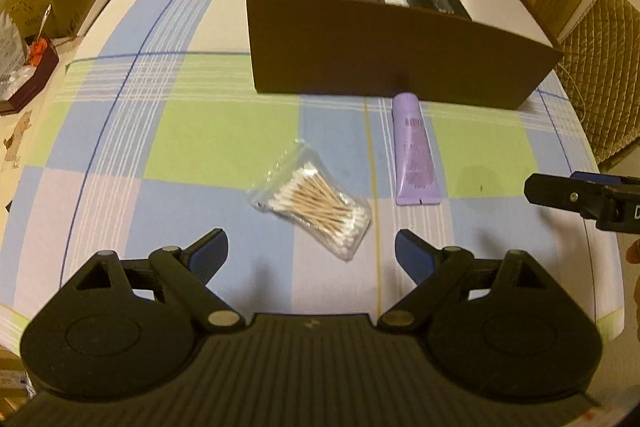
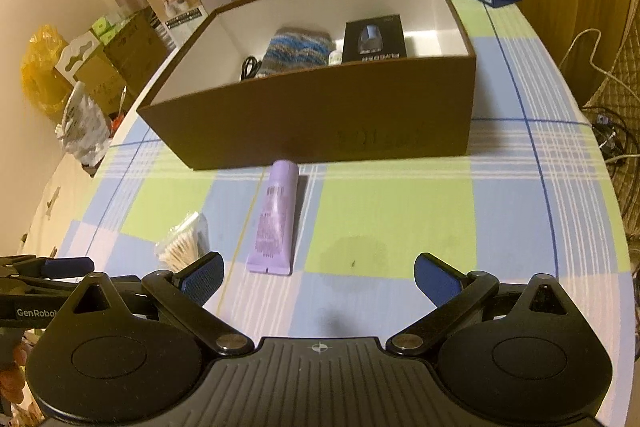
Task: Organize objects
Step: 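Withdraw both grippers from the box toward the lotion tube and cotton swabs, then grasp the cotton swab bag with the left gripper while the right gripper grasps the lilac lotion tube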
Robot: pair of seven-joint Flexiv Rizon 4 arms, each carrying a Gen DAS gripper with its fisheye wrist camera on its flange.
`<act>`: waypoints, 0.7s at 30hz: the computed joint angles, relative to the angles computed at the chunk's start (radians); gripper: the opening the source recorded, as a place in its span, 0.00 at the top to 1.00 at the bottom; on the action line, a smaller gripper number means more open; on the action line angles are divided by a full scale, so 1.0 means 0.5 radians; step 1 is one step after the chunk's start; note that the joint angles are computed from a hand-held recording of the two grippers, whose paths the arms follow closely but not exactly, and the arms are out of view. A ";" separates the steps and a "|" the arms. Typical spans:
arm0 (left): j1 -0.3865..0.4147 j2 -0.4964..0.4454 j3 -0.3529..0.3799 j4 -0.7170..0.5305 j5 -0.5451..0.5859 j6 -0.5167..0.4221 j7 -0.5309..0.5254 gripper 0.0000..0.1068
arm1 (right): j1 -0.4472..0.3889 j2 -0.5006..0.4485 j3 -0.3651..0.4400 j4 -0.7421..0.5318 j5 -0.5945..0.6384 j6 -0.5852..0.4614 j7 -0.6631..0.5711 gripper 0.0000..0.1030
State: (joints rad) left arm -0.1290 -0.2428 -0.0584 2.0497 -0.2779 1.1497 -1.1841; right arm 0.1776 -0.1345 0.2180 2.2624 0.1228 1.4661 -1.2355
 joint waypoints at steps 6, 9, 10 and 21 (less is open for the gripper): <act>0.003 -0.031 0.008 -0.007 0.010 -0.045 -0.040 0.17 | 0.008 -0.033 0.009 -0.007 0.009 -0.032 -0.005 0.04; 0.001 -0.054 0.010 -0.021 0.024 -0.070 -0.066 0.17 | 0.010 -0.058 0.010 -0.015 0.005 -0.055 0.004 0.04; -0.001 -0.065 0.012 -0.029 0.029 -0.085 -0.079 0.17 | 0.011 -0.064 0.009 -0.014 0.004 -0.058 0.010 0.04; -0.016 -0.207 -0.009 -0.126 0.059 -0.075 -0.176 0.18 | 0.013 -0.144 -0.039 -0.018 -0.129 -0.097 0.116 0.04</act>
State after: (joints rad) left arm -0.1369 -0.3465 -0.0629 1.9865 -0.2486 1.1124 -1.2721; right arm 0.1842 -0.2064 0.1984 2.2532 0.0581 1.4175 -1.1775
